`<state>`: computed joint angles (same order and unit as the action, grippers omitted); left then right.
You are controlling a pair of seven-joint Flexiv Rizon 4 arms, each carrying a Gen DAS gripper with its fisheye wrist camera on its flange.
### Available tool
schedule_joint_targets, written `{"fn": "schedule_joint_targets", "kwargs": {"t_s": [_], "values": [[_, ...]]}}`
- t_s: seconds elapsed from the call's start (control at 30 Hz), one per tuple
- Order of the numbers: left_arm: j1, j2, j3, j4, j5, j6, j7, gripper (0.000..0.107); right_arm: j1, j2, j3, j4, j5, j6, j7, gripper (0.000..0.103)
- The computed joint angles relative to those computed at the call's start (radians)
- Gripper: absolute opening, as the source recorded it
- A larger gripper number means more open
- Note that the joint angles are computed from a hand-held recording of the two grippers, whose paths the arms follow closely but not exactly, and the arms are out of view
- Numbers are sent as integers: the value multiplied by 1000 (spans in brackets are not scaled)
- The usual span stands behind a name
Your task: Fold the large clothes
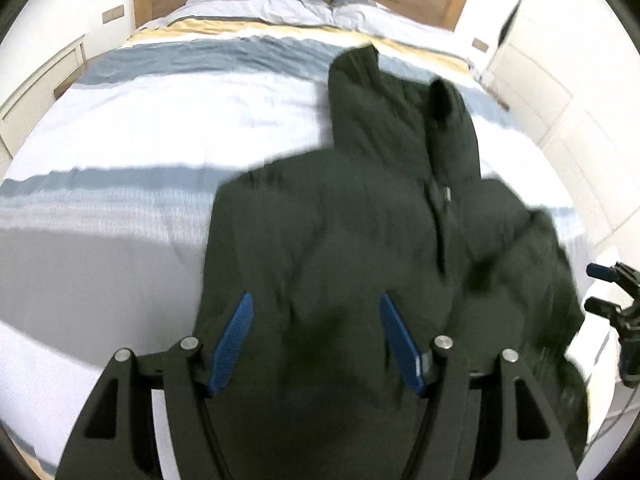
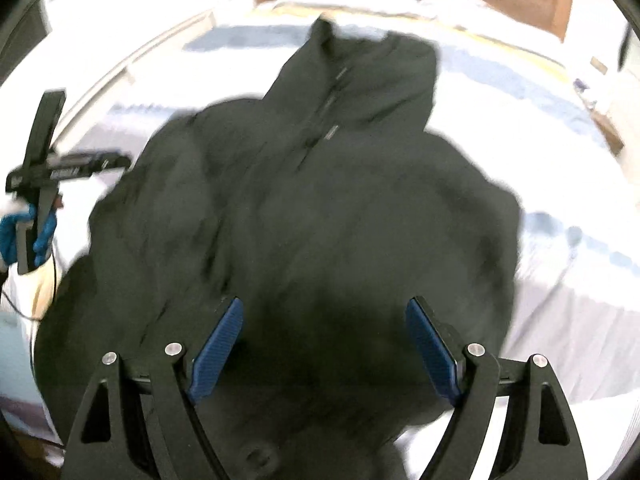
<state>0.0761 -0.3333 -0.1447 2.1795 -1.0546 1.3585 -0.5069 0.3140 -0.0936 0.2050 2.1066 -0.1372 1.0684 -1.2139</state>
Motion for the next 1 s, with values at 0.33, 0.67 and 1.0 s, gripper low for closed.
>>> {"fn": "schedule_joint_targets", "kwargs": {"t_s": [0.33,0.67,1.0], "values": [[55,-298,-69,-447,98,-132,-206,65,-78,-318,-83,-386,-17,101,-24,83],[66,-612,-157,-838,209,-205,-462,65,-136,-633,-43,-769,89,94,-19,85],[24,-801,-156,-1083,313,-273,-659,65,-133,-842,-44,-1041,121,49,54,86]]}}
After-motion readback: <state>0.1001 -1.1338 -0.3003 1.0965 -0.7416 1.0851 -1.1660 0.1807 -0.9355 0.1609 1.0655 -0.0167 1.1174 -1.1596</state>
